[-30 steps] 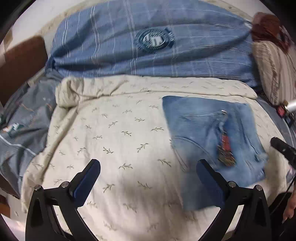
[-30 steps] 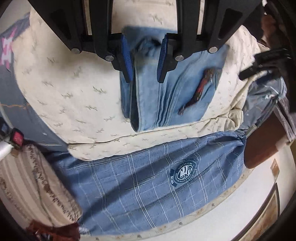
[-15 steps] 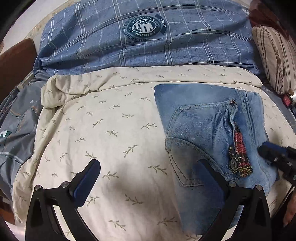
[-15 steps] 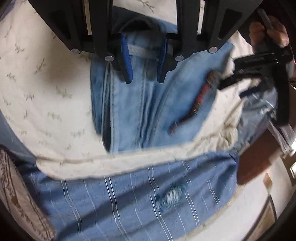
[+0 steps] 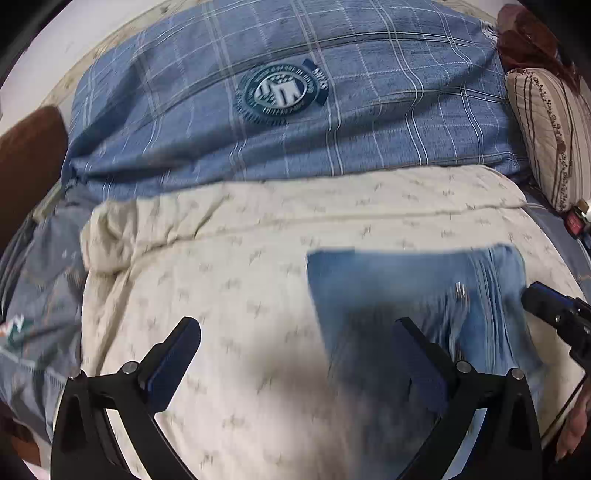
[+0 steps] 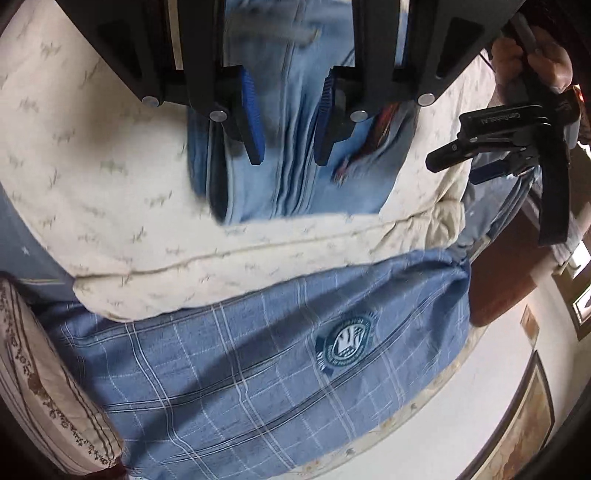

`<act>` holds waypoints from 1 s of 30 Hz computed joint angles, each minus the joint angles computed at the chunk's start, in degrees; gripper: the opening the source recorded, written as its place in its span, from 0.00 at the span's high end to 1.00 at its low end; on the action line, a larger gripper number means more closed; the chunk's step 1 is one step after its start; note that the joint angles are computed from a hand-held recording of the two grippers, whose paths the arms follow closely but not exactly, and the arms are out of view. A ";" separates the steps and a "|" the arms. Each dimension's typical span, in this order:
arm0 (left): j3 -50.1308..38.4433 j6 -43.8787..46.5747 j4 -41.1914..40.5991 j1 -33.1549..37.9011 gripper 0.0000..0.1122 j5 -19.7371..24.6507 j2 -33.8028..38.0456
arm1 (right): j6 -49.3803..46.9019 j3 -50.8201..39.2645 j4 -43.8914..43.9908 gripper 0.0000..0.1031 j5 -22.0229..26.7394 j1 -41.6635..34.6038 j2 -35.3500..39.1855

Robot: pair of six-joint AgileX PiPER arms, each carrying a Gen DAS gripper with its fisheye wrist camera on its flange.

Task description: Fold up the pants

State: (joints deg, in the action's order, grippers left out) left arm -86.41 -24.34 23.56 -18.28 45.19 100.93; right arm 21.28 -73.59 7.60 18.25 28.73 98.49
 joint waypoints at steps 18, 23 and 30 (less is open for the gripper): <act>-22.76 6.38 -4.89 0.50 0.08 9.72 21.29 | -10.90 -18.43 10.01 0.70 13.16 -5.32 16.15; -24.21 7.54 -8.19 1.35 0.08 12.83 20.65 | -15.18 -18.19 15.99 0.70 13.77 -6.71 16.11; -5.76 4.56 -4.94 -0.98 0.08 4.55 4.77 | -24.49 -8.01 20.49 0.70 10.89 -5.46 6.47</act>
State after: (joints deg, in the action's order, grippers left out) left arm -92.17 -19.78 18.62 -19.26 49.74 105.69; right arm -3.22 -81.61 28.10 29.15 23.27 104.96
